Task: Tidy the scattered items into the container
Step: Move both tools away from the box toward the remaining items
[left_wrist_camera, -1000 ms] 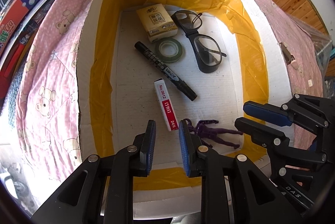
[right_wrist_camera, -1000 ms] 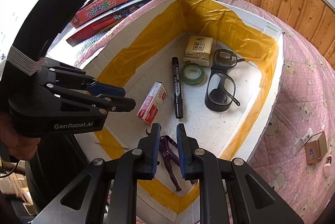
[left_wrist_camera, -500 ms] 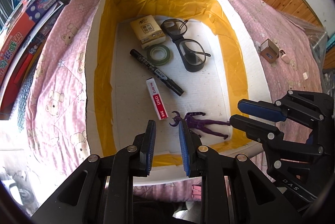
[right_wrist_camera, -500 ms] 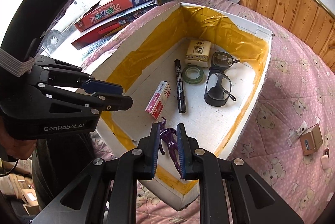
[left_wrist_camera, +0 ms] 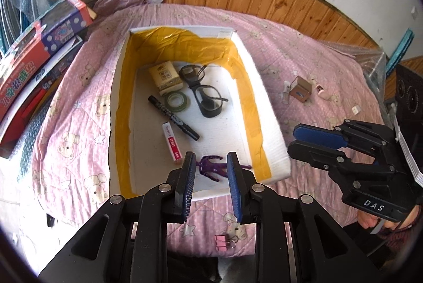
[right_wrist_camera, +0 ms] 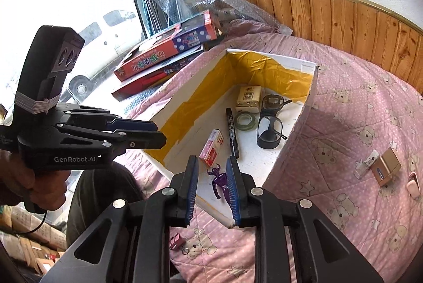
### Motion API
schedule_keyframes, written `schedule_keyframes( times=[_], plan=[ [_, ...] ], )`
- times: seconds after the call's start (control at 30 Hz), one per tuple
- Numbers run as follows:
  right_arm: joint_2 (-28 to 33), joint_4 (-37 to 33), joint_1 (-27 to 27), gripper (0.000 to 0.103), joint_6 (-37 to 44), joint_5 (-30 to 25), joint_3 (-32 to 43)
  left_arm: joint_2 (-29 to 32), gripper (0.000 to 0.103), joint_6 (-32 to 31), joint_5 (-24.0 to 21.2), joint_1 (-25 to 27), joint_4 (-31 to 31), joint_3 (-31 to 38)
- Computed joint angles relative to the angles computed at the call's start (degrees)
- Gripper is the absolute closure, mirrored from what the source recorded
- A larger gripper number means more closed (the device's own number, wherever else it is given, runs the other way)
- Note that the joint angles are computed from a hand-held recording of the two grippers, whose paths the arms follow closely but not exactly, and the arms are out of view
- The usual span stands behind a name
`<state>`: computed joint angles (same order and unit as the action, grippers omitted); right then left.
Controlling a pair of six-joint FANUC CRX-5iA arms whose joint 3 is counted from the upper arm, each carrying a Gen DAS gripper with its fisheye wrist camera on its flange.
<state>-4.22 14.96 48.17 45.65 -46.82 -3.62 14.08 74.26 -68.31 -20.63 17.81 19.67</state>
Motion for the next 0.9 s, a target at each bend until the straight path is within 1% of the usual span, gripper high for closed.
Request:
schedule_keyframes(
  times=[0.07,0.27,0.4,0.53,0.63,0.7,0.83,0.9],
  plan=[
    [-2.14,2.77,0.83,0.079,-2.5,1.13,-2.65,-2.07,0.075,-2.12,2.66,-0.44,1.41,-2.51],
    [-10.08,14.31,3.18,0.079,-12.77,4.99,-12.53,-6.96,0.075,-7.21,11.23,-2.53,6.78,-10.02],
    [-14.89,20.17,4.05,0.079,-18.21,5.0,-18.13,-8.22,0.074,-10.36,15.01,-4.65,11.05,-13.47],
    [-18.93,22.23,4.23,0.079,-21.55,3.36,-22.02,-7.48,0.07,-12.4,16.97,-7.55,12.7,-13.67],
    [-21.88,23.04,3.58,0.079,-24.28,2.48,-24.72,-5.96,0.064,-12.29,17.78,-9.88,13.02,-12.42],
    [-23.55,23.37,2.67,0.079,-26.0,2.22,-26.19,-4.45,0.06,-11.53,17.84,-11.33,13.17,-11.09],
    [-26.55,24.11,-0.07,0.078,-29.09,1.61,-28.69,-0.38,0.058,-10.19,16.96,-14.25,12.91,-7.25],
    [-27.67,23.9,-1.78,0.075,-30.14,1.03,-29.6,2.09,0.058,-8.76,16.38,-15.61,11.75,-4.65]
  ],
)
